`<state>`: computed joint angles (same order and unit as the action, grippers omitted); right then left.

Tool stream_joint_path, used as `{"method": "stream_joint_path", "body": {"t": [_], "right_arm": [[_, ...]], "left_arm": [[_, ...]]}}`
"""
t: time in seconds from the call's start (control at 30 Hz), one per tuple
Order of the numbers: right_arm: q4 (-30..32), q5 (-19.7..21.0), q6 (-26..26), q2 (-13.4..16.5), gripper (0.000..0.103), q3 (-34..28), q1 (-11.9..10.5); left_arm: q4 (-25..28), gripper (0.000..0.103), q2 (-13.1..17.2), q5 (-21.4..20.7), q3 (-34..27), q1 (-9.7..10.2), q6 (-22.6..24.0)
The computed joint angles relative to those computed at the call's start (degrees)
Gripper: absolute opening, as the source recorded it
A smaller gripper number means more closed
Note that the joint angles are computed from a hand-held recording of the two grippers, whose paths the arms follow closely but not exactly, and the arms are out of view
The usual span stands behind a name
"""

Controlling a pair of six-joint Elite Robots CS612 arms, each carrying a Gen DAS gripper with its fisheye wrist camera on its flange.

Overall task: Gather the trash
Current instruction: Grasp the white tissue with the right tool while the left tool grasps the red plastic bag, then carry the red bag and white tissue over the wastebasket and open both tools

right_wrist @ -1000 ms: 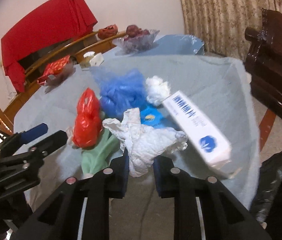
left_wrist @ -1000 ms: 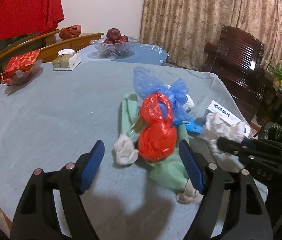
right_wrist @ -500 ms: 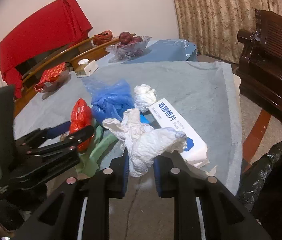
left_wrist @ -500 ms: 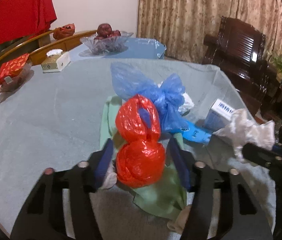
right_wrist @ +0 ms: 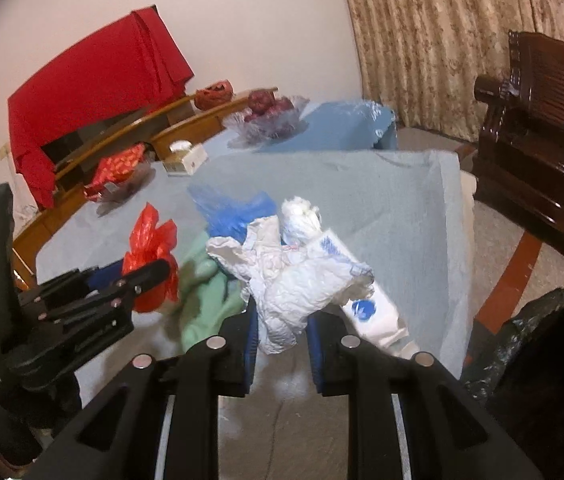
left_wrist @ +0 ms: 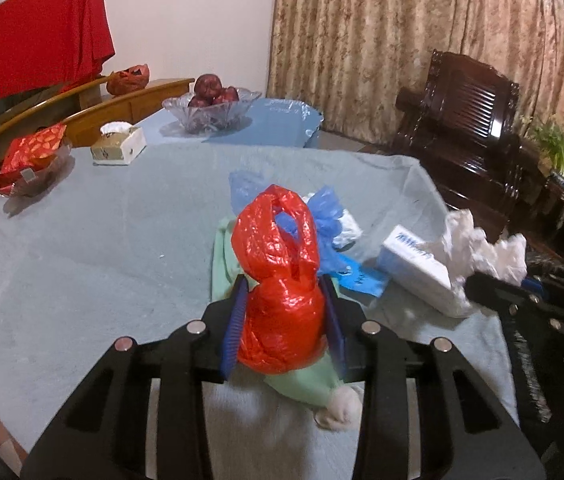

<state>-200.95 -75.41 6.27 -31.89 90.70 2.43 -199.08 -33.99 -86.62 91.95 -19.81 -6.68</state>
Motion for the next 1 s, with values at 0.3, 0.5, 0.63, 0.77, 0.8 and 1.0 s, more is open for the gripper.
{"method": "stream_joint_path", "body": {"t": [0.3,0.5,0.63,0.77,0.8,1.0], "right_arm": [[-5.62,0.07,0.52,-3.09,0.021,4.52,-0.29],[-8.94,-0.8,1.18,-5.26,0.021,8.16,-0.87],[-11.57,-1.89,1.83,-6.71,0.021,11.17,-1.49],[-13.79,-3.62,2.55,-8.08,0.021,13.9,-2.16],[-14.25,-3.91,2.7,-8.35,0.021,14.44,-2.38],[-17.54,-6.99,4.12,-10.04,0.021,18.21,-3.75]], "left_arm": [[-3.33,0.035,-3.9,-1.28,5.41,-1.19,0.55],[-5.69,0.035,-5.84,-3.53,8.01,-2.45,1.71],[-6.54,0.035,-6.69,-5.29,8.97,-3.46,2.81],[-7.33,0.035,-7.17,-6.83,9.52,-4.42,3.83],[-7.37,0.035,-7.21,-7.12,9.5,-4.61,4.04],[-7.93,0.035,-7.53,-9.72,9.46,-5.81,5.26]]}}
